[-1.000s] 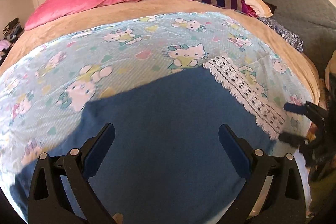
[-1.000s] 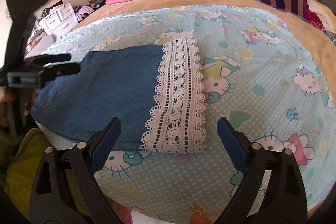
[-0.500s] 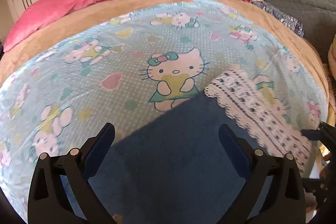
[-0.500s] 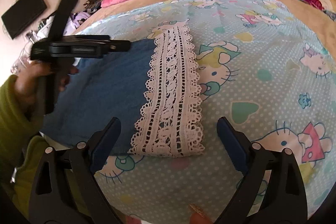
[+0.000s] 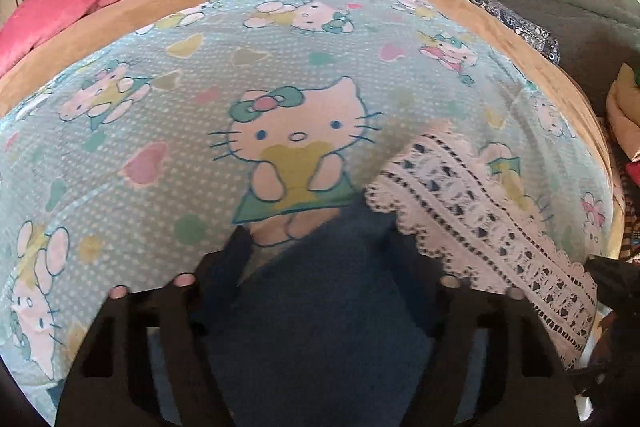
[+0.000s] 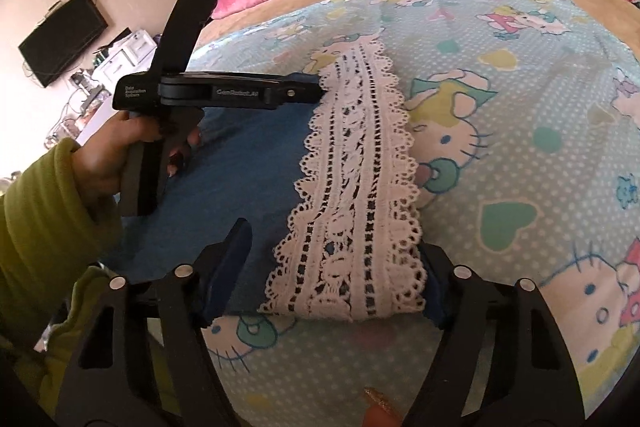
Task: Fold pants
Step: 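Grasp the lace-trimmed leg hem with the right tool and lift it, then fold the lace leg over onto the other denim leg with the right tool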
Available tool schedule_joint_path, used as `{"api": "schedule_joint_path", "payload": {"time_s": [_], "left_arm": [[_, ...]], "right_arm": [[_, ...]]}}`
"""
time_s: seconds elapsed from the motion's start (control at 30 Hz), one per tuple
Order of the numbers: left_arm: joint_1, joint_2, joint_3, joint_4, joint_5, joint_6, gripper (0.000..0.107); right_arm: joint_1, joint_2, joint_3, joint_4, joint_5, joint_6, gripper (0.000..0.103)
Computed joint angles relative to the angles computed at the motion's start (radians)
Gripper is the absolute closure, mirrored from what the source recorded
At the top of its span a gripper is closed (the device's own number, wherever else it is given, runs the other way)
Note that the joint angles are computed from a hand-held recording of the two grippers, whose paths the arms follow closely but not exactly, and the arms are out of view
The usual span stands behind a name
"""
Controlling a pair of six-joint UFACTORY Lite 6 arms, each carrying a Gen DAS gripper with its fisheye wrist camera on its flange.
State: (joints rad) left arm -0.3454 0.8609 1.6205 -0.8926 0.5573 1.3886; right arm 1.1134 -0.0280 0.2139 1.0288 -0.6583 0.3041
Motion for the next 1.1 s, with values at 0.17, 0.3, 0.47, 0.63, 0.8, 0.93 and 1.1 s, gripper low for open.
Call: {"api": "schedule_joint_path", "payload": {"time_s": [0.17,0.3,0.47,0.63,0.8,0.93,1.1], "left_arm": [[-0.014,-0.039,-0.061,-0.041,0.010,0.028,0.082],[-0.005,-0.074,-0.116,-0.111,0.003,0.083,0.093],[0.070,-0.062,-0.084,-0.164,0.125,0.079,0.096],[0.170,-0.077,-0.080,-0.220,0.247,0.103,0.096],[0.282,-0.061,-0.048,-0.213,0.338,0.076,0.096],[0.408,-0.062,-0.033,-0.186,0.396,0.064,0.096],[0.586,-0.052,0.001,-0.130,0.478,0.039,0.080]], "right_arm": [[-0.058,0.023,0.012,-0.127,-0.011,0.057,0.066],[-0.062,0.041,0.052,-0.158,-0.008,0.037,0.080],[-0.025,-0.010,0.134,0.018,0.025,-0.232,0.080],[-0.006,0.016,0.286,0.178,0.059,-0.538,0.080],[0.006,0.150,0.491,0.289,0.095,-0.789,0.080],[0.004,0.334,0.726,0.467,0.122,-1.100,0.080],[0.012,0.579,1.041,0.703,0.177,-1.498,0.080]]}}
